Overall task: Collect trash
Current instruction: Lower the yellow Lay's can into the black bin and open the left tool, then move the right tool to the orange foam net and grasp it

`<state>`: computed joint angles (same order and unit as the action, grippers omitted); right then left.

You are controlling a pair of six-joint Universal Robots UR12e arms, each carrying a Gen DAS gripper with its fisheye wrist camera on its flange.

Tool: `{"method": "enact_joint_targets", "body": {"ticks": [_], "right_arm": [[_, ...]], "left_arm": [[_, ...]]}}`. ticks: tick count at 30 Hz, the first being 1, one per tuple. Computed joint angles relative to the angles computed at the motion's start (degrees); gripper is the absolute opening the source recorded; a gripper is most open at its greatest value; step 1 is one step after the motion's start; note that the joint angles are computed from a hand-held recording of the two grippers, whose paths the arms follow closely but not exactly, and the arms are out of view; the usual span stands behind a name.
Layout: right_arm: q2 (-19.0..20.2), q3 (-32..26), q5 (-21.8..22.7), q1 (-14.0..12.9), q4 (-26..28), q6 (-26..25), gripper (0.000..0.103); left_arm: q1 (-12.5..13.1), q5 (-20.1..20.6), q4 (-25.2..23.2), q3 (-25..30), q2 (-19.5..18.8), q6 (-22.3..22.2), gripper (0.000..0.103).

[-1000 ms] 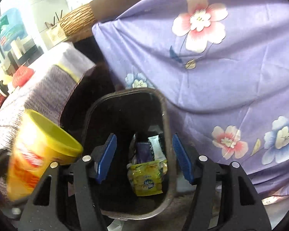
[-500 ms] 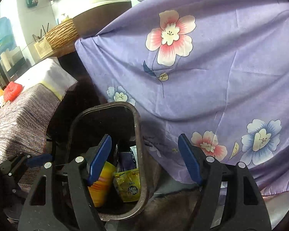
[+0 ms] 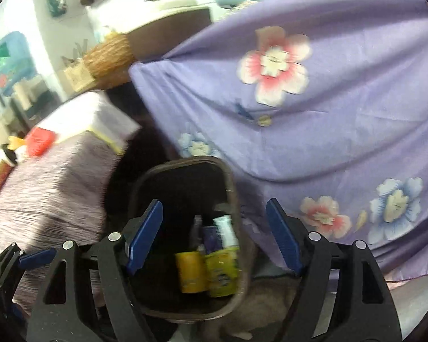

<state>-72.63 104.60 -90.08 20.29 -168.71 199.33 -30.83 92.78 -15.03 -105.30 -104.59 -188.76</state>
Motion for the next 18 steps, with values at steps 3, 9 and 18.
{"method": "enact_joint_targets", "body": {"ticks": [3,9,18], "right_arm": [[0.50,-1.64,2.31,1.34,-0.66,-2.10,0.083],[3.21,-7.32,8.22,4.80,-0.11,-6.02,0.086],[8.39,-16.81,11.04,10.59,3.01,-11.12,0.092]], "left_arm": [[0.47,1.52,0.54,-2.12,2.99,-0.23,0.098],[2.20,8.06,1.27,-6.85,9.75,-1.79,0.098],[6.89,24.03,-0.83,-13.12,17.18,-4.45,0.098]]}}
